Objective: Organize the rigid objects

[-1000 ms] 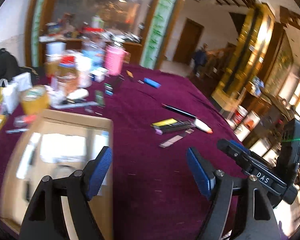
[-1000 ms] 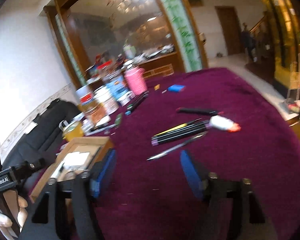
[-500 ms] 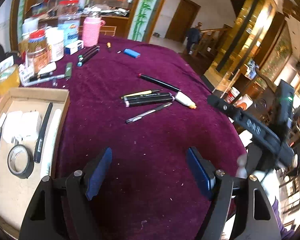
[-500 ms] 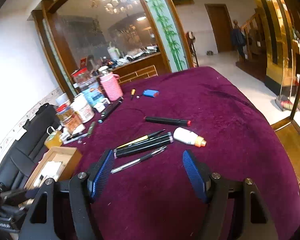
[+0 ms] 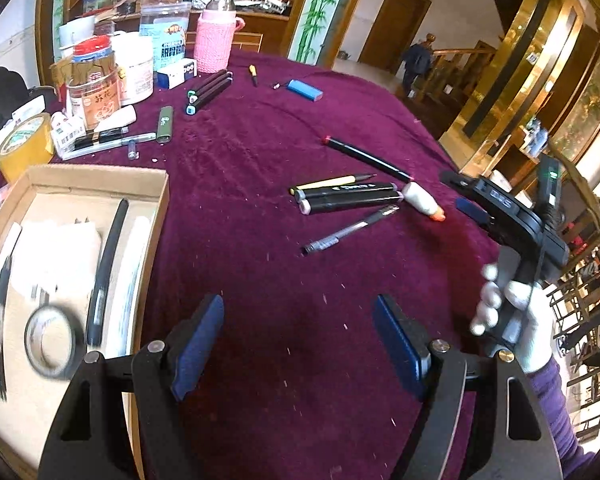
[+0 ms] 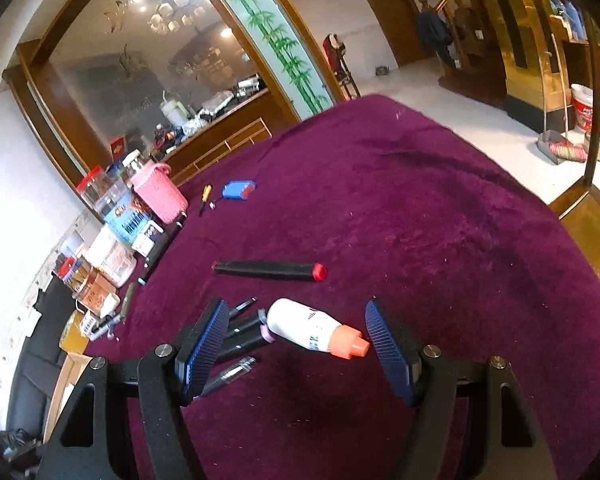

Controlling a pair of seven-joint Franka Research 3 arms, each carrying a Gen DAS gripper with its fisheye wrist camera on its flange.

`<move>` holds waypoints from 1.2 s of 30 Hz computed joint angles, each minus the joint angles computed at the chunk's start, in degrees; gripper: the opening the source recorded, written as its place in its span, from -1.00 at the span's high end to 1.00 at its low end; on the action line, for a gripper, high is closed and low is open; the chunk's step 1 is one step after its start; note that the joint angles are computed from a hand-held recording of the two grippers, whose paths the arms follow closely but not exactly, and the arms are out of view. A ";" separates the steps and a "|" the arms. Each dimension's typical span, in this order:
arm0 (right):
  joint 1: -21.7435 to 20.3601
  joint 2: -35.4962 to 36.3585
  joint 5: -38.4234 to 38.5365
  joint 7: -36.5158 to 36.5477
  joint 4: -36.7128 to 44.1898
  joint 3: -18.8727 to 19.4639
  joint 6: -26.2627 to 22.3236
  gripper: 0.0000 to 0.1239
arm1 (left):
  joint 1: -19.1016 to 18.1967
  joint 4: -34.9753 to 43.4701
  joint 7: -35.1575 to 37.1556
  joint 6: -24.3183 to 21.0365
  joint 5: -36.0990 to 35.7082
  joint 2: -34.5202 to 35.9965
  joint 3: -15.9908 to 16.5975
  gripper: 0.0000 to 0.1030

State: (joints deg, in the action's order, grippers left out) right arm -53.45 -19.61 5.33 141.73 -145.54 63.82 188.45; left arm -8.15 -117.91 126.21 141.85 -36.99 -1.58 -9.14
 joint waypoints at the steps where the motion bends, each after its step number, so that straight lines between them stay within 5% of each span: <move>1: -0.08 -0.55 -0.03 -0.04 -0.15 -0.08 -0.20 -0.21 | -0.12 1.49 -1.23 -0.33 1.29 1.32 -0.21 -0.48; 10: 5.07 -0.02 4.99 -1.27 -2.27 -5.17 2.32 -0.21 | -1.80 16.11 -10.80 0.77 15.62 14.80 -4.96 -0.47; 14: 3.65 -0.66 6.69 -2.15 -2.19 -3.51 2.34 -0.21 | -3.06 22.84 -14.49 -0.45 21.71 21.13 -6.58 -0.47; 19: 2.74 0.63 8.29 -3.18 -1.81 -2.35 2.78 -0.21 | -5.89 28.31 -17.24 4.72 31.66 27.05 -7.06 -0.47; 22: 3.53 0.86 8.50 -3.36 -2.04 -3.35 2.11 -0.21 | -6.32 30.71 -18.66 2.29 34.85 29.34 -7.58 -0.48; 24: 3.83 0.76 8.40 -3.22 -2.15 -3.70 1.96 -0.21 | -4.56 27.51 -14.74 2.28 33.70 27.63 -9.85 -0.44; 29: 2.35 0.07 6.76 -2.78 -1.49 -2.26 0.68 -0.21 | -3.23 16.40 -8.52 3.96 31.41 19.63 -11.52 0.38; 36: -2.49 -9.41 3.11 3.32 -1.46 1.75 -5.66 -0.21 | -2.03 8.44 -1.26 1.93 20.13 12.00 -10.70 0.46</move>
